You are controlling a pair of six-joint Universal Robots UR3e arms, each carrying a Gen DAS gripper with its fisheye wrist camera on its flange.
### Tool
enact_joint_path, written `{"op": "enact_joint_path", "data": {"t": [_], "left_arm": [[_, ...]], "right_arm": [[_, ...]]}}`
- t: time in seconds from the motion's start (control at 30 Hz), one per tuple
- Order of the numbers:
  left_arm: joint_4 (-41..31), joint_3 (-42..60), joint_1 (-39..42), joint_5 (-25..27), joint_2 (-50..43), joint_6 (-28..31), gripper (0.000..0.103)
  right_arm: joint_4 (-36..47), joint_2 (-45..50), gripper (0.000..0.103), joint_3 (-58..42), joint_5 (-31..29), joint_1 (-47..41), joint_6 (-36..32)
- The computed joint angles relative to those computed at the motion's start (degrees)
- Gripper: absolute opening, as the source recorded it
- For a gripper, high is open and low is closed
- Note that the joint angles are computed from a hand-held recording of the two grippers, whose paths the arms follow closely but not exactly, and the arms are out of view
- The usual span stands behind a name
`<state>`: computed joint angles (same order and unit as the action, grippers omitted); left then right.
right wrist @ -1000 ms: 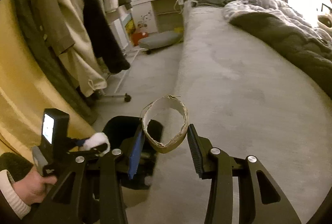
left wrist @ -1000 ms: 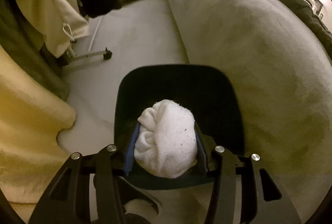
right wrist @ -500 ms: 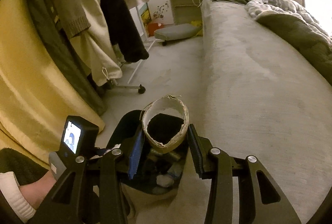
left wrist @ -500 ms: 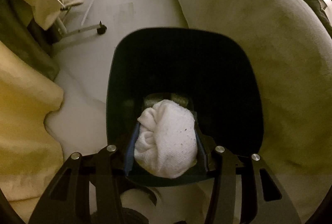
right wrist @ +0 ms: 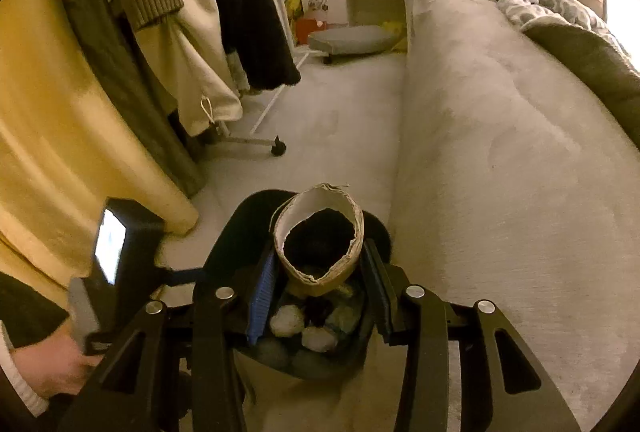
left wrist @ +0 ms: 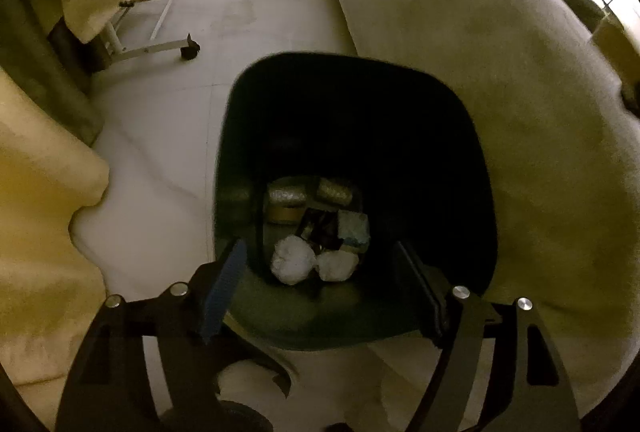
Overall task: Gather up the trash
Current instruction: 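Open the left tool to drop the sock while the right tool lowers and releases the core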
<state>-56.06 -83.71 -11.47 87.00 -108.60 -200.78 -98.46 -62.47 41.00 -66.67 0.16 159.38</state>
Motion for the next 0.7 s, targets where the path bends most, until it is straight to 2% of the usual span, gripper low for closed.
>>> {"op": "enact_joint_path", "data": {"t": [0.43, 0.7], "left_arm": [[2.7, -7.9, 4.6, 2.1, 11.5, 3.0, 0.078], [3.8, -13.7, 8.5, 1.9, 18.7, 5.4, 0.071]], "right_arm": [[2.7, 8.0, 0.043, -6.7, -2.9, 4.4, 0.7], [5.8, 14.8, 0.043, -13.6, -4.5, 7.5, 1.2]]}}
